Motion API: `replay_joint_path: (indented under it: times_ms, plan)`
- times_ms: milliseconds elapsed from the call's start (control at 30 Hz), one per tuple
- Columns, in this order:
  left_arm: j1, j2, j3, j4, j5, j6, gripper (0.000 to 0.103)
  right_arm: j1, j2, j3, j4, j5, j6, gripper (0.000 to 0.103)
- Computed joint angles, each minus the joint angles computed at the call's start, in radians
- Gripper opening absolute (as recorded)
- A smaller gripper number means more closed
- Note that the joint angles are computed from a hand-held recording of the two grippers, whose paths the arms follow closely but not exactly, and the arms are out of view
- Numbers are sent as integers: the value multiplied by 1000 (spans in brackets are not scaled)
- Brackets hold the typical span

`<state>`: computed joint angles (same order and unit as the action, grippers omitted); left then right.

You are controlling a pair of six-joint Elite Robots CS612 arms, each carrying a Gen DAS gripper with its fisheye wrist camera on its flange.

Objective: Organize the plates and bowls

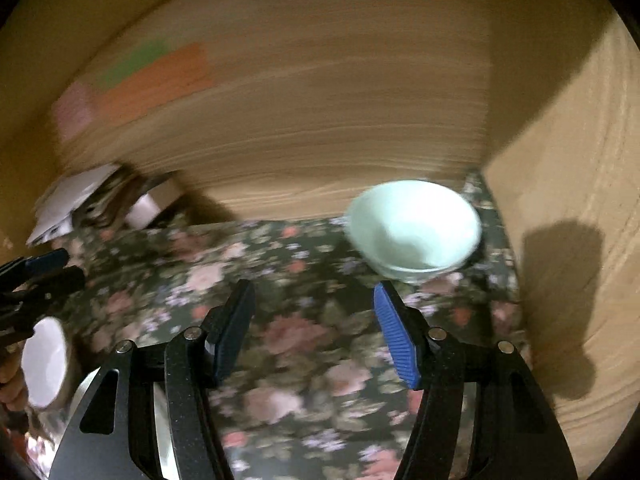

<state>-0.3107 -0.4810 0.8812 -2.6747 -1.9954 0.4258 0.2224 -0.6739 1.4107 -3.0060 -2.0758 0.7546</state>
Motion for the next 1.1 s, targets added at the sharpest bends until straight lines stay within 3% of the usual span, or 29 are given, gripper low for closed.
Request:
replay_joint_path:
  times_ms: [133, 367, 567, 767, 900, 1033, 1100]
  plan:
    - [-19, 28, -56, 45, -27, 29, 72, -27, -8, 23, 31, 1, 63, 58]
    - [-49, 72, -137, 109, -2, 71, 71, -71, 1, 25, 111, 16, 167, 58]
    - [-66, 106, -196, 165, 23, 95, 71, -105, 8, 41, 92, 100, 237, 58]
    - [-77, 138, -247, 217, 45, 105, 71, -123, 17, 38, 98, 143, 236, 58]
    - [-78, 145, -256, 216, 37, 113, 71, -135, 22, 32, 100, 173, 219, 46]
    - [-79, 141, -245, 203, 38, 124, 71, -124, 32, 0, 167, 135, 170, 37]
    - [-79, 141, -245, 205, 33, 125, 71, -123, 33, -1, 151, 168, 138, 30]
